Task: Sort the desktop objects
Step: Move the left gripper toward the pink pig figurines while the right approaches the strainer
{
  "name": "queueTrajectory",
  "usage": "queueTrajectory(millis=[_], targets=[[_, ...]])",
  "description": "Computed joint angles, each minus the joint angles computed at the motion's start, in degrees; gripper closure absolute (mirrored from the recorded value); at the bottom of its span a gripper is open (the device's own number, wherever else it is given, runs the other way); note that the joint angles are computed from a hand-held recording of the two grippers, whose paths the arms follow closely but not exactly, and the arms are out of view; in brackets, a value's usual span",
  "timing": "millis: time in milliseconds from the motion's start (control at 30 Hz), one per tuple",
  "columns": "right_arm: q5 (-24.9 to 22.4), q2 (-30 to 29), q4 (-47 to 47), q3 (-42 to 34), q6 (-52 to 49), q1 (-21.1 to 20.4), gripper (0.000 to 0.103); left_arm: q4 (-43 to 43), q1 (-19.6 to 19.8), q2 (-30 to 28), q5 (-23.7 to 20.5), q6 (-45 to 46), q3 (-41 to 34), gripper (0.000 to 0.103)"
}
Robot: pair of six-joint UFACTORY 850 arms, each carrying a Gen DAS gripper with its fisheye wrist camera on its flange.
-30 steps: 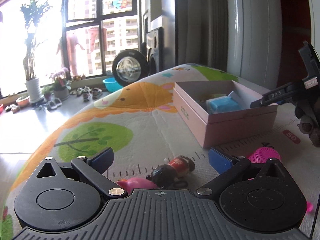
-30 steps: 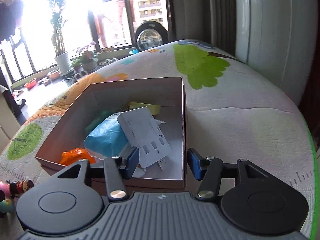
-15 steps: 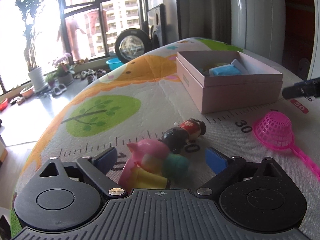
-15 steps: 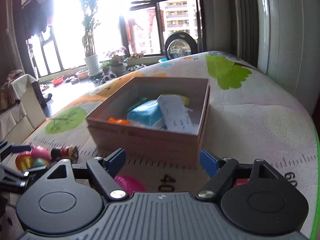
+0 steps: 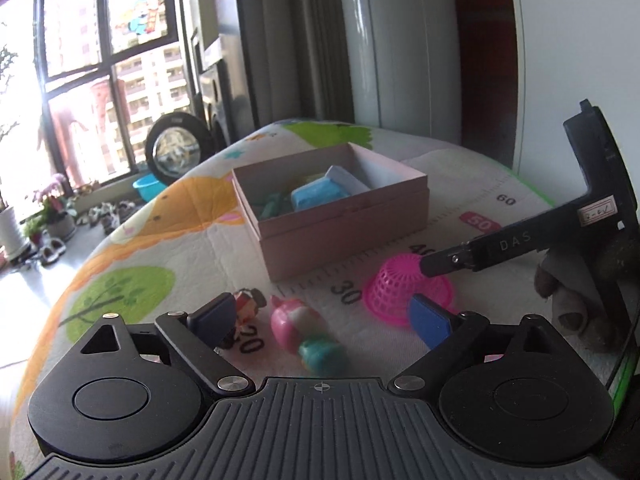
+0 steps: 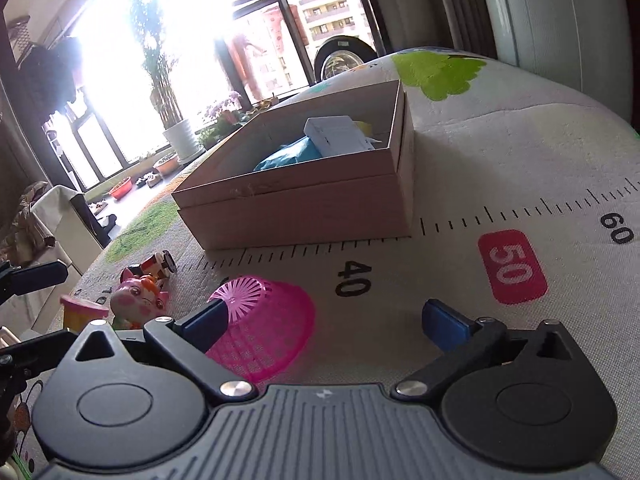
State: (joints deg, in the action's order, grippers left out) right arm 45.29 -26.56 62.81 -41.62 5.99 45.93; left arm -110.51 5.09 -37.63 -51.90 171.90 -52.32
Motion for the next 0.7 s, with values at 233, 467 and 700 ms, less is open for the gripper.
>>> queueTrajectory(millis=[233, 467, 700], targets=[[-0.21, -0.07, -0.16, -0.04, -0.04, -0.16, 0.0, -10.09, -3.49, -2.31, 5.71, 4.36, -1.21, 0.014], [0.25, -0.11, -1.18, 0.26, 1.27, -0.15, 0.0, -8.76, -2.59, -3.24, 6.76, 2.81, -1.58, 0.01], [-0.81, 0.41, -3.36, 0.64, 1.22, -0.66, 0.0, -4.95, -3.08, -4.89, 9.09, -6.41, -4.56, 0.011]])
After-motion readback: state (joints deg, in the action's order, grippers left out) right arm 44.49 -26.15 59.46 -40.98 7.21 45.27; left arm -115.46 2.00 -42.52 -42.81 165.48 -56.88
